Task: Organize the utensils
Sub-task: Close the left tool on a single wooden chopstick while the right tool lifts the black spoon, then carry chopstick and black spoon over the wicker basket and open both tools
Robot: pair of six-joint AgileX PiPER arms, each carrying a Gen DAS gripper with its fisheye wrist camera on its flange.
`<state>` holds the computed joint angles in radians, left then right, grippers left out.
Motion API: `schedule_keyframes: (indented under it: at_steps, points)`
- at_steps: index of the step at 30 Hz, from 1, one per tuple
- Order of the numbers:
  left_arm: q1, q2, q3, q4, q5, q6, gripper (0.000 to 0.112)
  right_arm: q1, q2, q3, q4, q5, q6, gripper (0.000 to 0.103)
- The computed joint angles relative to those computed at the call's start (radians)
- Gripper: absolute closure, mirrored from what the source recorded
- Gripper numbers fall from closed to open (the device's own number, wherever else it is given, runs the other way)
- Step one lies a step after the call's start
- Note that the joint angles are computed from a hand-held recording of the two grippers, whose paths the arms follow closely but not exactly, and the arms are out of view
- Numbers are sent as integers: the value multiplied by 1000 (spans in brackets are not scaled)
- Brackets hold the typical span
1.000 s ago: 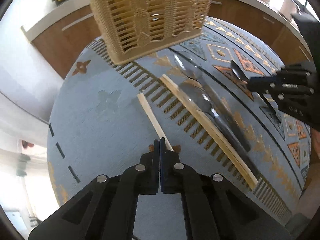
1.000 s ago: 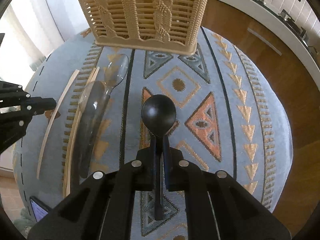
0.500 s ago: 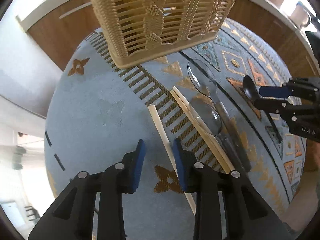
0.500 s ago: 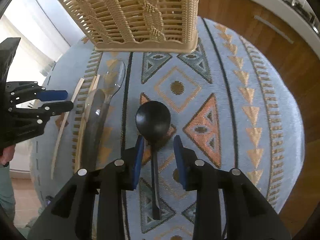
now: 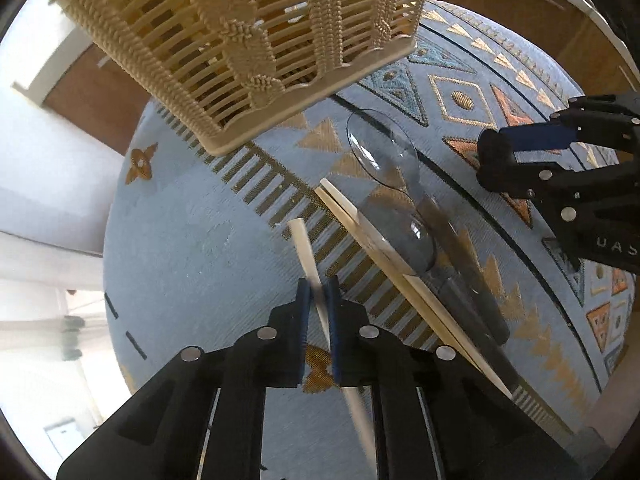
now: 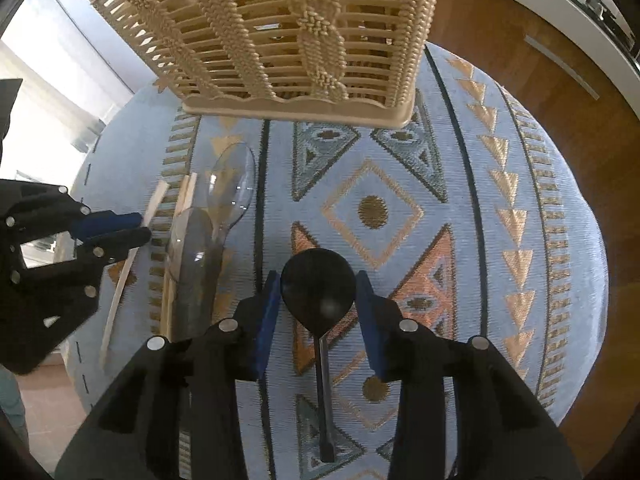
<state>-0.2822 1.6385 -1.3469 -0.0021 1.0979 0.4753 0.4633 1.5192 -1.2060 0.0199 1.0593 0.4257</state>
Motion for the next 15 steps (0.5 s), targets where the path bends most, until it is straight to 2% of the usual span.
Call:
schedule_keyframes:
  at_steps: [3, 5, 9, 11, 15]
  points:
    - [-13, -38, 64, -35, -77, -41, 109, 24, -4, 11, -5, -38, 27, 69]
    - [43, -93, 143, -155, -162, 48, 109, 41, -49, 55, 8, -82, 38, 69]
    - [164, -190, 254, -394, -225, 238, 109, 84, -174, 147, -22, -157, 67, 69]
    - [235, -233, 282, -528, -220, 333, 109, 116, -229, 180, -50, -190, 103, 69]
    - [419, -302, 338, -861, -131, 589, 109, 241, -366, 268, -230, -265, 325, 69]
